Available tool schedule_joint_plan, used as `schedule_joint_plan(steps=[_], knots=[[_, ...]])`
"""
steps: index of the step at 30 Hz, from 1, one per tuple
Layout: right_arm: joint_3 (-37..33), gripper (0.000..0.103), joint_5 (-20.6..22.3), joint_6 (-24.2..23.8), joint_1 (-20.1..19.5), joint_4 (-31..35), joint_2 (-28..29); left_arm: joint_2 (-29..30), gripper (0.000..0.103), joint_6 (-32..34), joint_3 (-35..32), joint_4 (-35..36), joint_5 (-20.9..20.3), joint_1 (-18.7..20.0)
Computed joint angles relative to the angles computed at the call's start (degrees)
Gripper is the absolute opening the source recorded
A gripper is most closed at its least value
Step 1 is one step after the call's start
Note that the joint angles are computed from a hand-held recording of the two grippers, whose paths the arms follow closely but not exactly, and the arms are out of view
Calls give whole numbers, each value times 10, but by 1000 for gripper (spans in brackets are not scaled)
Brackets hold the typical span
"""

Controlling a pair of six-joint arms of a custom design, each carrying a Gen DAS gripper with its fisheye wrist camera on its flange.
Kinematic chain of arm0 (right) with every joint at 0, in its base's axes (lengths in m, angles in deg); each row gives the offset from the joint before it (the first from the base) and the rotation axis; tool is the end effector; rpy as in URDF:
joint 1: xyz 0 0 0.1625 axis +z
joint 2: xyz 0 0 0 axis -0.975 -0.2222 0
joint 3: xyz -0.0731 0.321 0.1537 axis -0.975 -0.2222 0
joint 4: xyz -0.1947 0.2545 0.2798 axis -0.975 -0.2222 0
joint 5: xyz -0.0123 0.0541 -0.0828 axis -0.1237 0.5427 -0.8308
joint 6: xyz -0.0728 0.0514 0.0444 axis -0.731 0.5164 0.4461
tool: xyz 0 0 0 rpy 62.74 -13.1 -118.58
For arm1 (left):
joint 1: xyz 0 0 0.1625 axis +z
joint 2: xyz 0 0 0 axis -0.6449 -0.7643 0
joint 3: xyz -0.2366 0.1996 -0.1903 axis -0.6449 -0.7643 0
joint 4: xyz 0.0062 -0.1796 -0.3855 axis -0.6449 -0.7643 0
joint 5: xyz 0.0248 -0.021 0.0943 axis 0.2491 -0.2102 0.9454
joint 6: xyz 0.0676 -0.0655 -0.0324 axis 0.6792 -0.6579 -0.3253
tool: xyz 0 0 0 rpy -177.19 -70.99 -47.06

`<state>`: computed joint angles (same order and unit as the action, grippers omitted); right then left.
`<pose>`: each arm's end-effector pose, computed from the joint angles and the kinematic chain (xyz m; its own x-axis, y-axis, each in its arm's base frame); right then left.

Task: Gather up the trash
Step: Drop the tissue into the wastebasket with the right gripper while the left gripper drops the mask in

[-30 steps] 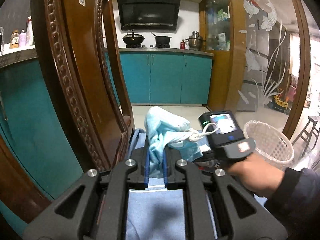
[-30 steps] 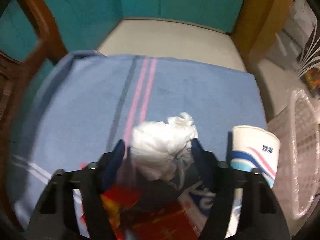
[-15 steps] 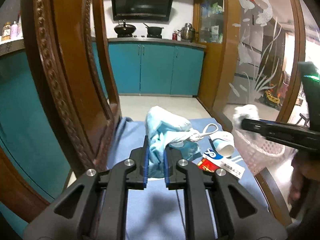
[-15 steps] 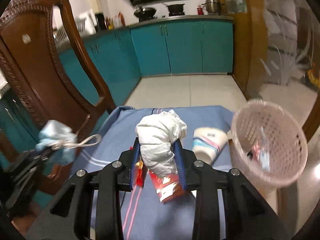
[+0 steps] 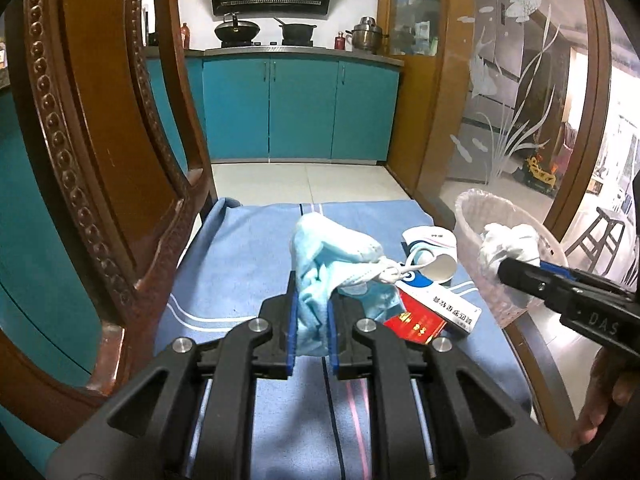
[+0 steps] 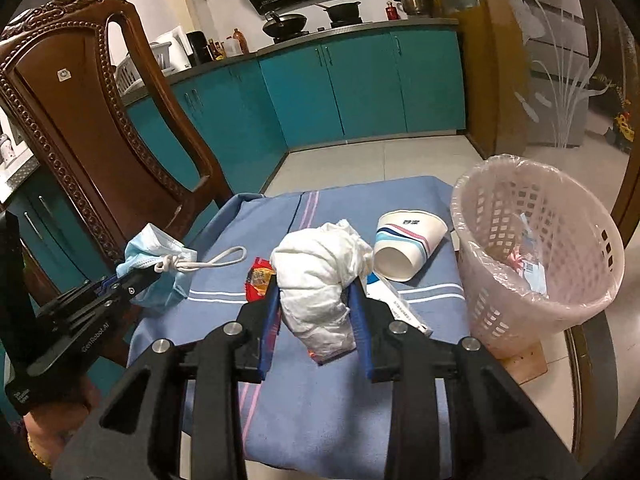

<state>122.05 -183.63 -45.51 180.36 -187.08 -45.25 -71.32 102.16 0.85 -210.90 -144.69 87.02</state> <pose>0.1997 -0.5504 0.3210 -0.8301 0.2431 0.5019 -0.2672 0.6165 -0.7406 -0.3647 -0.6605 0.1296 -0.6308 0.5334 -0.5636 0.7710 0.5129 -0.3775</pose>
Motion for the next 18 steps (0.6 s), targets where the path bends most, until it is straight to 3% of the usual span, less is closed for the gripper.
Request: schedule_joint_plan(steps=[18], knots=[[-7,34,-4,1,-1,17,10,0,14,-6,-5,15,-1,3]])
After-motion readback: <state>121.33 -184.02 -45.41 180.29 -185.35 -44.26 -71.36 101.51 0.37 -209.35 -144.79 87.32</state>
